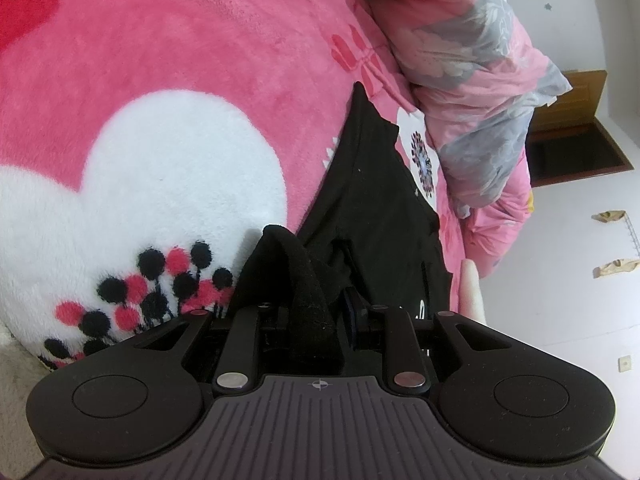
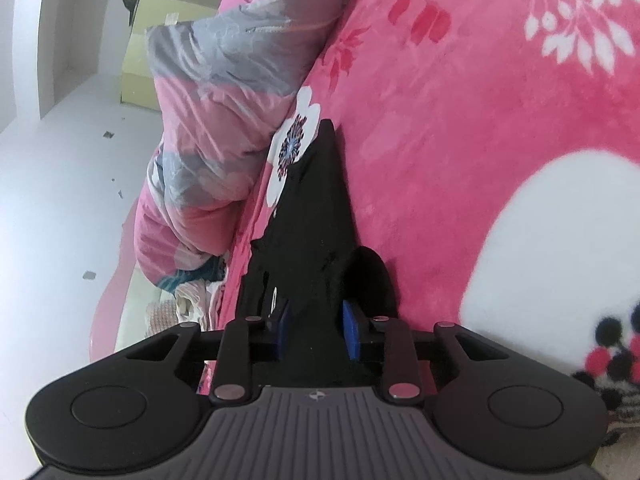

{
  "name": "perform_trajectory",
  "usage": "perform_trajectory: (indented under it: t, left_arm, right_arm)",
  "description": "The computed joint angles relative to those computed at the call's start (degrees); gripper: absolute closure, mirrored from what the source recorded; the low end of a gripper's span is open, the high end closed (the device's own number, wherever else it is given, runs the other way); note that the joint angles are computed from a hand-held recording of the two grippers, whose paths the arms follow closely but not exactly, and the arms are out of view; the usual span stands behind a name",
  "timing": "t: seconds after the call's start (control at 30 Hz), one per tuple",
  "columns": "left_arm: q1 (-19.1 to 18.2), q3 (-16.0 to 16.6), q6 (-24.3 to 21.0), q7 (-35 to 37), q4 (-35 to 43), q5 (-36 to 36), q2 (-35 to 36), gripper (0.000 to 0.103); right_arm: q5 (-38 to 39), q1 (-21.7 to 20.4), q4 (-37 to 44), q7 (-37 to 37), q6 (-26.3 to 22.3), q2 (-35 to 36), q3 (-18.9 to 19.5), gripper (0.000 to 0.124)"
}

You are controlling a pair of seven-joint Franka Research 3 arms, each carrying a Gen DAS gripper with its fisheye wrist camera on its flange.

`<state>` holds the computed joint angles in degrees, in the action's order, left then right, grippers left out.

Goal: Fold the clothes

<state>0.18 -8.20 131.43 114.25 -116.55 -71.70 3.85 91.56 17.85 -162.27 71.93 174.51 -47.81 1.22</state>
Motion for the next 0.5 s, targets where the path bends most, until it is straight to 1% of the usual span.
perform_trajectory:
  t: [0.07, 0.1, 0.13, 0.23, 0.33, 0.37, 0.4, 0.47, 0.5]
  left_arm:
    - [0.1, 0.0, -0.3, 0.2, 0.0, -0.1, 0.0, 0.081]
    - [0.1, 0.1, -0.5, 0.4, 0.0, -0.3, 0.0, 0.081]
    - [0.2, 0.1, -0.7, 0.5, 0.0, -0.4, -0.1, 0.081]
    - [0.3, 0.2, -1.2, 0.6, -0.2, -0.5, -0.3, 0.080]
    - [0.5, 0.5, -2.0, 0.6, -0.5, -0.7, -0.7, 0.080]
    - [0.6, 0.6, -2.3, 0.6, -0.7, -0.7, -0.9, 0.079]
    - [0.6, 0.7, -2.6, 0.7, -0.8, -0.7, -1.1, 0.079]
    - [0.7, 0.8, -3.1, 1.2, -1.2, -0.8, -1.6, 0.078]
    - [0.6, 0.9, -3.3, 1.6, -1.3, -0.9, -1.9, 0.078]
  right_arm:
    - [-8.3, -1.2, -0.8, 7.4, 0.2, 0.8, 1.6, 0.094]
    - [-11.1, -1.7, -0.9, 9.5, 0.2, 1.2, 2.0, 0.094]
    - [-12.6, -1.7, -0.9, 10.6, 0.5, 1.6, 2.0, 0.094]
    - [-13.2, 1.3, -0.4, 9.2, 3.0, 2.6, -0.7, 0.093]
    - [-13.6, 5.6, -0.2, 7.7, 4.1, 2.9, -4.6, 0.093]
    - [-11.8, 9.0, 0.0, 4.8, 5.7, 2.6, -7.4, 0.094]
    - [-11.2, 11.0, 0.0, 3.5, 6.9, 2.2, -8.7, 0.094]
    - [-10.3, 15.0, -0.1, 1.2, 9.7, 1.3, -11.3, 0.099]
    - [-11.1, 15.5, -0.2, 1.7, 10.0, 1.3, -11.5, 0.102]
